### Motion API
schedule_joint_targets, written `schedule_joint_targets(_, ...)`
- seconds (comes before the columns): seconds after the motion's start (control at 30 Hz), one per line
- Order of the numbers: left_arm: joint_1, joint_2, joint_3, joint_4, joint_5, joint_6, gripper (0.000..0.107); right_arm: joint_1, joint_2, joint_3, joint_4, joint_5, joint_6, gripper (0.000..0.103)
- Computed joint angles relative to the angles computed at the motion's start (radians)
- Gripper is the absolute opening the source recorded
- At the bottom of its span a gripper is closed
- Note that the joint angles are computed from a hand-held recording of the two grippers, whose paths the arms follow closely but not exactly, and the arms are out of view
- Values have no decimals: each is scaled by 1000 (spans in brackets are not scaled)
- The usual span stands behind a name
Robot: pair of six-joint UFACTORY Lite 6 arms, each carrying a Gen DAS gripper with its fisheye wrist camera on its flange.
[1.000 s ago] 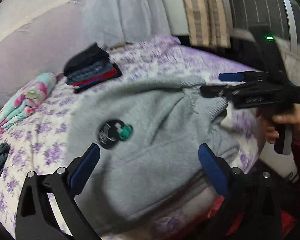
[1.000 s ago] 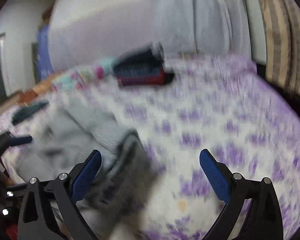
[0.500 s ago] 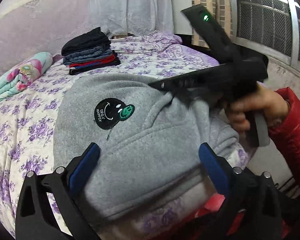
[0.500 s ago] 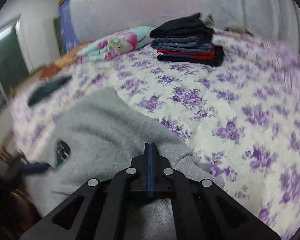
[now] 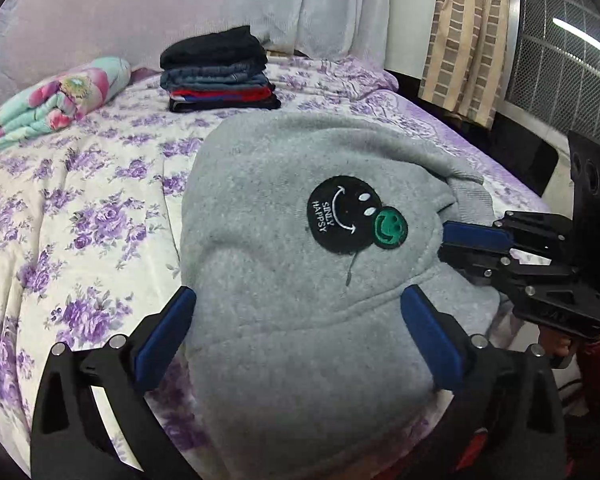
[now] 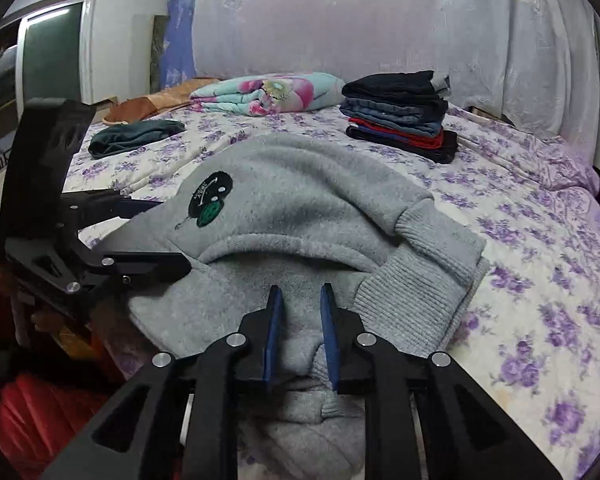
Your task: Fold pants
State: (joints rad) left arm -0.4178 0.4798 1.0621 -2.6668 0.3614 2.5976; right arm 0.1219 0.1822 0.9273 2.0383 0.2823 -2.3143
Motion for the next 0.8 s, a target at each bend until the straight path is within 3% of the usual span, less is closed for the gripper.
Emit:
schedule_joint_targets(0.07,47,-26,-7,190,9,-209,99,-36,-52,-7,-180,65,202,47)
schedule_joint_targets(0.1,78,-40,-18,294,37,-314,99,-69,-100,-32,-228,125,257,77)
schedule_joint_targets(0.13,121,-49,-27,399,79,-419,99,-102,-155,-66,-235,157,271,98)
schedule_joint_targets(0.2,200,-35,-26,605,163,-628,99,-187,-249,-130,-208,220,256,100)
schedule_joint_targets(0.3,264,47,57,869,254,-922,98,-315,-152,-41,-411,331,513,100)
schedule_joint_targets(0.43,239,84,92,901,277,-947,98,-420,152,192,-632,548,904,100)
schedule_joint_targets(0.57,196,172,224,1015,276,-1044,98,-432,401,391,-636,729,1054,100)
schedule_joint_targets(0.63,170,216,280,1014,250,-1035,99,-404,495,479,-662,741,1131,100)
schedule_joint_targets(0.77,182,253,322,1028,290,-1070,99,-312,451,429,-630,597,1034,100)
schedule_joint_targets(0.8,175,241,304,1009,282,-1041,99,-303,428,397,-611,571,998,95)
